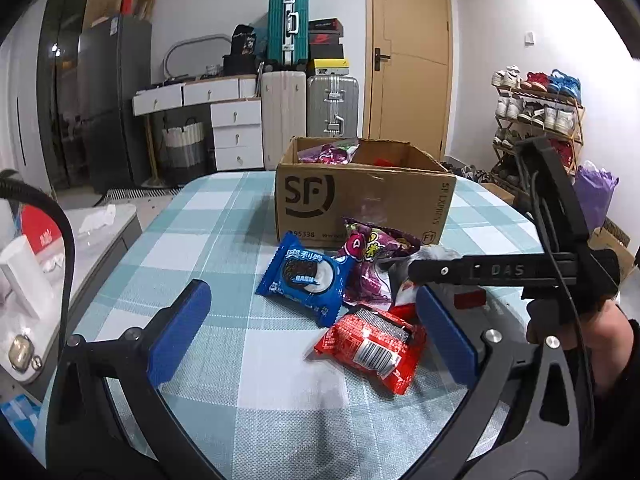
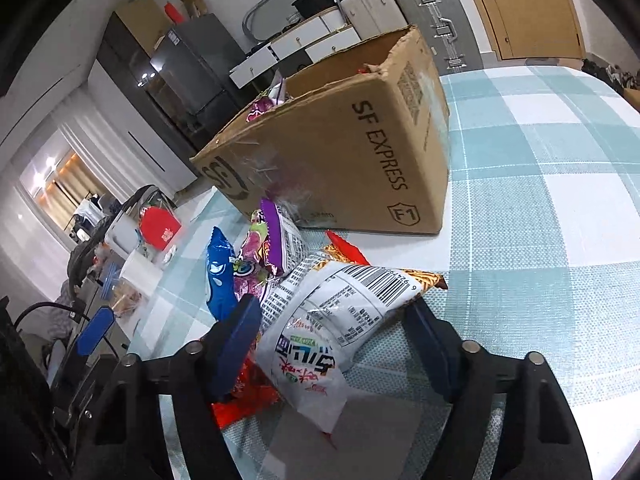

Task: Organize snacks
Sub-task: 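Grasp the white chip bag with the right gripper while the left gripper grasps the red wafer pack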

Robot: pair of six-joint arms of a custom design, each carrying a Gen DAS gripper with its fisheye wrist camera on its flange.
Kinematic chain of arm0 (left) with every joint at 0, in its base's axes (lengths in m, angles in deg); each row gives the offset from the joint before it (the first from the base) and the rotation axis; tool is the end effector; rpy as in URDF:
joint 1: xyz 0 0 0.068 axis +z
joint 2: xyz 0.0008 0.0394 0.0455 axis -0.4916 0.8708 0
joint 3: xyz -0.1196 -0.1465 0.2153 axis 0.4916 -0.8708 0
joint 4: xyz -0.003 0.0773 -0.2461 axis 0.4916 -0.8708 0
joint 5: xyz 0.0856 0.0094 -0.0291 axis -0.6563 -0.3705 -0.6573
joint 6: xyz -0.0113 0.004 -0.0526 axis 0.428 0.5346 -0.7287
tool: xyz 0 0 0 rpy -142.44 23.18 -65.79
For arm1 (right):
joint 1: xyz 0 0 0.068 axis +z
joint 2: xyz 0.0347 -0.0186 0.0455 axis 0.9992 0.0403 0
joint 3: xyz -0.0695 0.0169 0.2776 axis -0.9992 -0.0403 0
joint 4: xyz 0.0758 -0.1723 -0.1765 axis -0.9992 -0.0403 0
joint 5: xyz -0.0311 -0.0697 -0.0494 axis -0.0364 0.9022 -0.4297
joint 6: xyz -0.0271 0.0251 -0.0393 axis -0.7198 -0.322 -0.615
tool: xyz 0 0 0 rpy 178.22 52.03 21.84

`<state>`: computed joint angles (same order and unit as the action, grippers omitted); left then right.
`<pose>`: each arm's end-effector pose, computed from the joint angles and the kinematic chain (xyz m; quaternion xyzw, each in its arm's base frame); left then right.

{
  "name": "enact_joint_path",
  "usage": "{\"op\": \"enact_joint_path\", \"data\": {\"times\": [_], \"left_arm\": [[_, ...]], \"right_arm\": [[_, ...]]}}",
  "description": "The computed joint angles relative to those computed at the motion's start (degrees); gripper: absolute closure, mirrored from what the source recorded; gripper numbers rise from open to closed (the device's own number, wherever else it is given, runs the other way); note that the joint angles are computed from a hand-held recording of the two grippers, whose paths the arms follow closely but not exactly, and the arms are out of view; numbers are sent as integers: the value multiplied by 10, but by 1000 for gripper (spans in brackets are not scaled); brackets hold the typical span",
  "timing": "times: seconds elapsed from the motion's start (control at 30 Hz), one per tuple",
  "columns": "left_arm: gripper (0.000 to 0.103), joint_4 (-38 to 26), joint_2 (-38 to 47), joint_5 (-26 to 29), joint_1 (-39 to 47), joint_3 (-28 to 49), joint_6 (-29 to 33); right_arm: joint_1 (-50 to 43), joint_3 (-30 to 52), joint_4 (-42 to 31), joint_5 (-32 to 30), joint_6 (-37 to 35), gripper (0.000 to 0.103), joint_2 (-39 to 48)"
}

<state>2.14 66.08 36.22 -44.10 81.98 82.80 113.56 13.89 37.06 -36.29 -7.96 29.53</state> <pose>0.3245 -0.0983 0.0799 0.2833 0.8115 -0.1747 0.4803 0.3091 0.1426 0.0731 0.2306 0.8846 0.1767 0.3647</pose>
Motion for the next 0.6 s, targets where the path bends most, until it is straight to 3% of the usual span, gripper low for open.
{"op": "enact_joint_path", "data": {"times": [0.13, 0.23, 0.6], "left_arm": [[1, 14, -1, -3, -3, -10, 7], [1, 9, -1, -7, 0, -7, 0], [1, -38, 5, -21, 0, 21, -7]], "right_arm": [[0, -3, 20, -21, -5, 56, 7], [3, -12, 39, -16, -1, 62, 6], [36, -117, 157, 23, 19, 64, -34]]}}
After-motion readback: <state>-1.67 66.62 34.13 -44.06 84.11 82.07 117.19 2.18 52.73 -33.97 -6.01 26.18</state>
